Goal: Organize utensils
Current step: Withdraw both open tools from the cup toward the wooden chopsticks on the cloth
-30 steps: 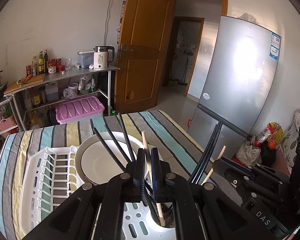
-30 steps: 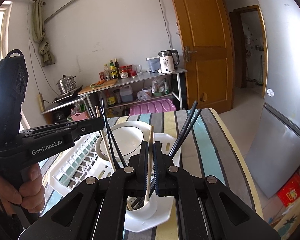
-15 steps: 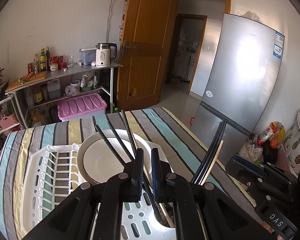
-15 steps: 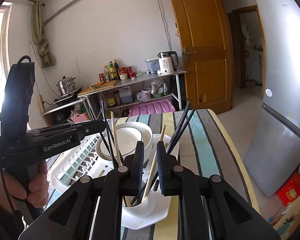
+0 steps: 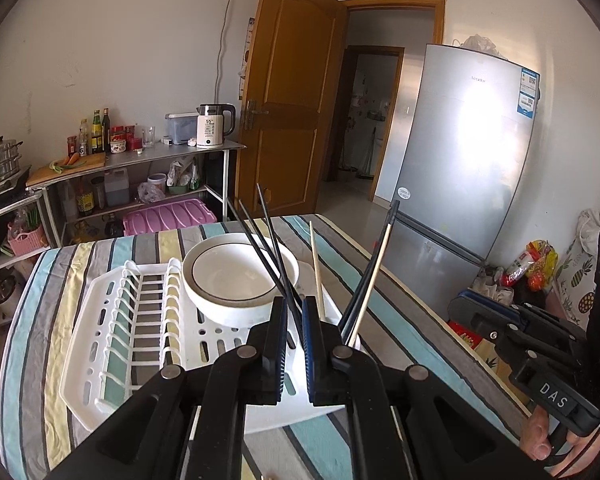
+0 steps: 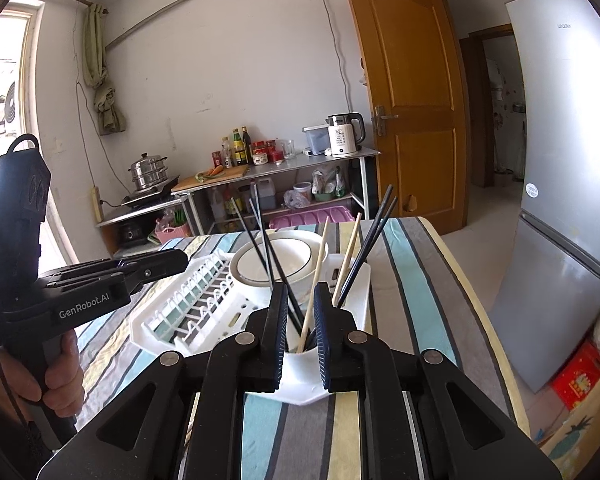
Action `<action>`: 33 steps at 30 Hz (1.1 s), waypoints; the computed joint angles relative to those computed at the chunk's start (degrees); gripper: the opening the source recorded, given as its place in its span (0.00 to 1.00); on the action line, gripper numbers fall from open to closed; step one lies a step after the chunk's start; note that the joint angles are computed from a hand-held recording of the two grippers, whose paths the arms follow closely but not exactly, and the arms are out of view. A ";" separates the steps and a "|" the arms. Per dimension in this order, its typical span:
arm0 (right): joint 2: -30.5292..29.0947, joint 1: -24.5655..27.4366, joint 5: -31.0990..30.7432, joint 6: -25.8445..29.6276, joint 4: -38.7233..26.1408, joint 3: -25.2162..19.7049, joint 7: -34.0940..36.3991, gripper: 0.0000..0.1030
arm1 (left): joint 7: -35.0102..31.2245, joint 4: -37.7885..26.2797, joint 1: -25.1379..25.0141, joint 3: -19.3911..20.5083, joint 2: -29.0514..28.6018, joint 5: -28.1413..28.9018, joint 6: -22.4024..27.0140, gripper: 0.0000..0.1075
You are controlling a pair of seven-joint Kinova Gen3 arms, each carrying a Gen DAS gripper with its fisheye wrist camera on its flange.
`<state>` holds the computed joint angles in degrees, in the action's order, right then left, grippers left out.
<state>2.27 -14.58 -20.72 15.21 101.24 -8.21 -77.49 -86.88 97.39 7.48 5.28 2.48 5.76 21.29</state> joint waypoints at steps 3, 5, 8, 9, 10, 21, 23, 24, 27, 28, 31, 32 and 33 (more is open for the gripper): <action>-2.55 -0.71 -0.89 -0.52 3.11 -0.24 0.53 0.17 | -0.12 5.34 0.41 0.14 -4.11 0.54 -1.57 0.06; -4.25 -1.77 -0.64 -1.08 5.03 0.09 -0.05 0.21 | 1.44 8.31 0.65 0.56 -6.61 -0.70 -2.00 0.06; -6.46 -3.16 2.34 -1.75 7.33 0.00 -3.56 0.22 | 3.77 12.25 0.78 1.45 -10.20 -1.91 -1.97 0.06; -7.04 -3.50 3.46 -1.73 7.77 -0.19 -4.97 0.22 | 4.23 13.43 0.90 1.70 -11.35 -2.19 -2.01 0.06; -7.69 -4.25 3.69 -1.81 8.46 0.15 -5.45 0.22 | 4.86 14.55 0.82 2.14 -12.43 -2.70 -2.05 0.06; -12.77 -6.38 10.88 -1.82 14.28 -1.32 -14.71 0.22 | 11.17 22.64 -0.65 5.20 -21.02 -6.17 -0.40 0.06; -13.13 -6.46 11.84 -1.85 14.85 -1.67 -16.03 0.22 | 11.77 23.47 -1.33 5.93 -21.95 -6.52 -0.10 0.06; -13.46 -6.53 12.30 -2.03 15.40 -1.84 -16.57 0.22 | 12.13 23.77 -1.67 6.33 -22.27 -6.68 -0.01 0.06; -13.72 -5.96 14.23 -2.14 16.06 -3.03 -18.65 0.22 | 11.96 24.51 -1.23 5.75 -22.69 -6.42 0.23 0.06; -13.79 -6.28 14.46 -2.06 16.28 -2.92 -18.95 0.22 | 12.02 24.77 -1.26 5.75 -22.83 -6.36 0.34 0.06; -13.60 -7.86 14.40 -2.10 16.80 -1.75 -18.63 0.22 | 11.62 25.12 -0.81 5.21 -22.77 -5.98 0.77 0.06; -13.68 -8.02 14.43 -2.10 17.06 -1.65 -18.73 0.23 | 11.72 25.22 -1.02 5.31 -22.69 -6.01 0.89 0.06; -13.53 -8.19 14.43 -2.06 17.11 -1.51 -18.77 0.23 | 11.71 25.33 -1.07 5.22 -22.54 -5.97 0.93 0.06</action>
